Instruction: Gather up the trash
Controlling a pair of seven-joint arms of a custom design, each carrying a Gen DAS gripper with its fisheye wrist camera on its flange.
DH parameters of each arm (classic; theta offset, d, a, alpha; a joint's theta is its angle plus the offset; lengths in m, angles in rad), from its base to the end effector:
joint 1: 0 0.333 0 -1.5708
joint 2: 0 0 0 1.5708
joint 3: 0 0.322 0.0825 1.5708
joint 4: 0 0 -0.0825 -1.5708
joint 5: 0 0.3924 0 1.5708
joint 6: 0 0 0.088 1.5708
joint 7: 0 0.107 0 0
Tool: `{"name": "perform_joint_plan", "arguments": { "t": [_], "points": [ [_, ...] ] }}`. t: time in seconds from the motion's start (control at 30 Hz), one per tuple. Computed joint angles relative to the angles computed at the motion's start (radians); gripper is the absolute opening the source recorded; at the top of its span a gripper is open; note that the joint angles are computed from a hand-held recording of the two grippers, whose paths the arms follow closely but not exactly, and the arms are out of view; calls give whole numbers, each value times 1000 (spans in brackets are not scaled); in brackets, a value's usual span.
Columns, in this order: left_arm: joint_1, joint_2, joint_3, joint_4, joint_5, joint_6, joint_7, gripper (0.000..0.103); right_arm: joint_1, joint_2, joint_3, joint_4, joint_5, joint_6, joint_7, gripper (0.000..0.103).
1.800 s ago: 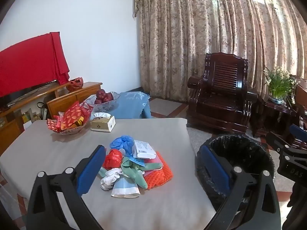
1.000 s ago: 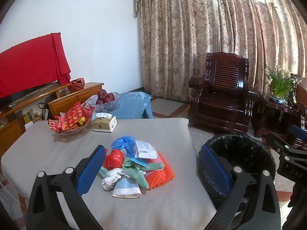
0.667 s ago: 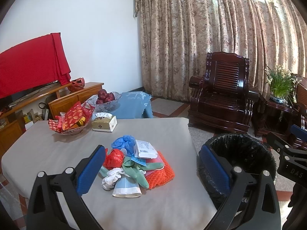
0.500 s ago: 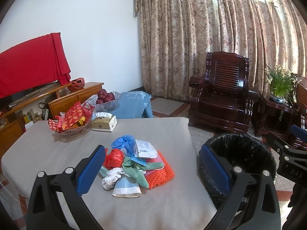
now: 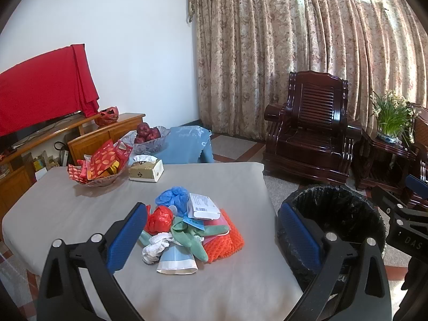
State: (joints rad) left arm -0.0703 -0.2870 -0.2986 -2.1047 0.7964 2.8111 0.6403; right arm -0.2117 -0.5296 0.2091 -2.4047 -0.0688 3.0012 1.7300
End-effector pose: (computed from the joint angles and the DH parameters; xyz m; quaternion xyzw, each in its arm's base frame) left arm 0.4721 -0.2408 0.6402 -0.5680 0.6307 -0.3740 0.3739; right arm 0.4459 0.0238 0.6405 -0.5801 0.6172 -0.3981 0.3521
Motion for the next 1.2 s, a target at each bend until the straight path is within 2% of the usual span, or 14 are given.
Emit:
{"name": "perform_joint_plan", "arguments": {
  "t": [0.97,1.1,1.2],
  "points": [
    [-5,2,2,3,-6,-5,7,97,7,-4,-8,-17,7,5,-9,98],
    [2,-13,13,-27,-12,18,14,97,6,-3,-7,-16,9,3,-10,98],
    [10,-12,11,-32,-11,27,13,97,-6,8,7,-45,7,41,-5,98]
  ]
}}
